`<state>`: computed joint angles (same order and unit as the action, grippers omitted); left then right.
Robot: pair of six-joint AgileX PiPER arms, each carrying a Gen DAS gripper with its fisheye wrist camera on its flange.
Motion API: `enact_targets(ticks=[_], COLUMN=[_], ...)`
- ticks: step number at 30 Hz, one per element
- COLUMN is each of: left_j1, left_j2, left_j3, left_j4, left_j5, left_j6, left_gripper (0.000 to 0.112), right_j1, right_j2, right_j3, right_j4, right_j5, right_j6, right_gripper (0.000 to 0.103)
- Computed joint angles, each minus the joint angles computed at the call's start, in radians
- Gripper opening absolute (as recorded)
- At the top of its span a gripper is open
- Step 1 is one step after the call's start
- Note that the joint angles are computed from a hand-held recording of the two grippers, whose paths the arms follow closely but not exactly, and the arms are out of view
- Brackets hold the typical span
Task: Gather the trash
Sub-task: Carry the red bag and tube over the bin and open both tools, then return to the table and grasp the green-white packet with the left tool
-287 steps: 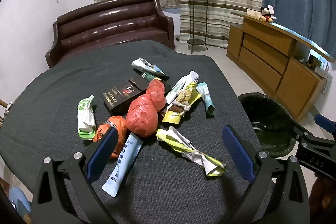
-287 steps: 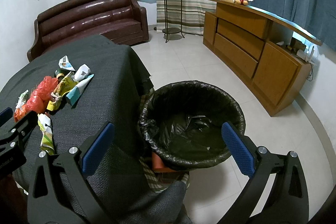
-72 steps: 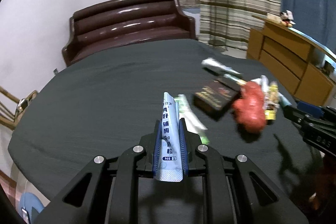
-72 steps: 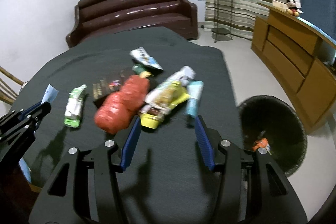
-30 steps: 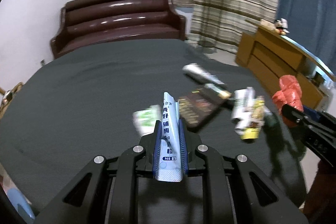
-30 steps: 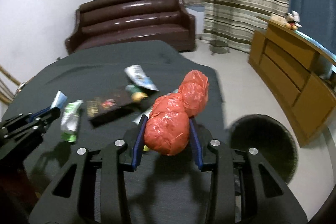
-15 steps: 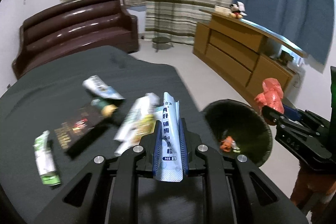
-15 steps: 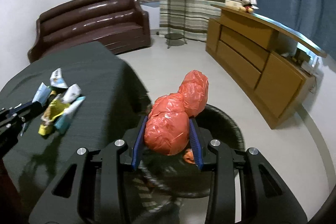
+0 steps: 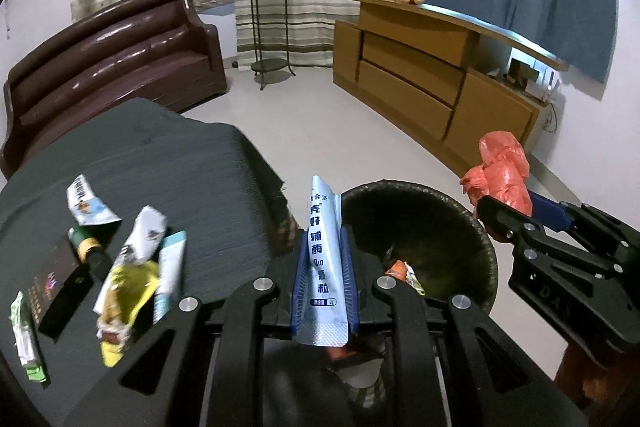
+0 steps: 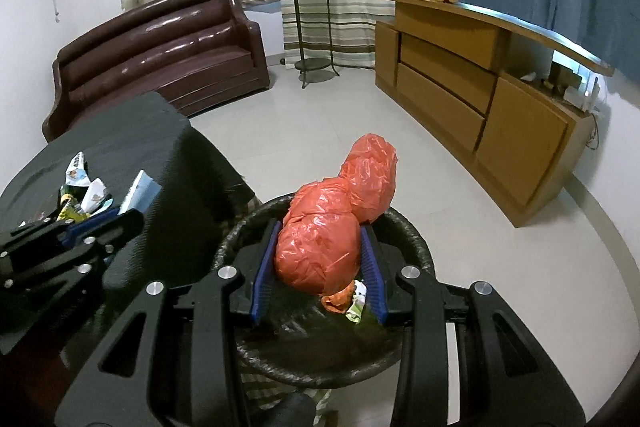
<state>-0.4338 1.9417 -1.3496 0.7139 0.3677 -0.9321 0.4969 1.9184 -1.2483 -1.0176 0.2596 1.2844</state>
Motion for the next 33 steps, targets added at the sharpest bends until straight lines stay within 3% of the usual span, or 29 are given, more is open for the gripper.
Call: enact_targets(ticks=[6, 9, 10, 21, 33], left_j1=[-0.013, -0.017, -0.014, -0.014, 0.002], left_j2=[0.073, 0.095, 0.094, 0.091, -0.003], left_j3=[-0.103, -0.135, -0.133, -0.132, -0.005], left_j4=[-0.076, -0.077, -0.078, -0.062, 0.056], left_j5=[0.05, 0.075, 0.072, 0.075, 0.06], left_j6=[0.085, 0.08, 0.078, 0.048, -0.077], left_gripper=[0.02, 0.04, 0.042, 0.052, 0.052], right_j1=[-0.032, -0.037, -0.039, -0.037, -0.013], right_j2=[0.02, 0.023, 0.024, 0.018, 0.006], right_j3=[-0.01, -0.005, -0.004, 0.0, -0.009], right_j4=[0.05, 0.005, 0.01, -0.005, 0.062], right_j5=[-0.029, -0.028, -0.031, -0.02, -0.009], right_j6=[-0.032, 0.02, 0.018, 0.052, -0.016], right_gripper=[0.042, 0.048, 0.048, 0.049, 0.049])
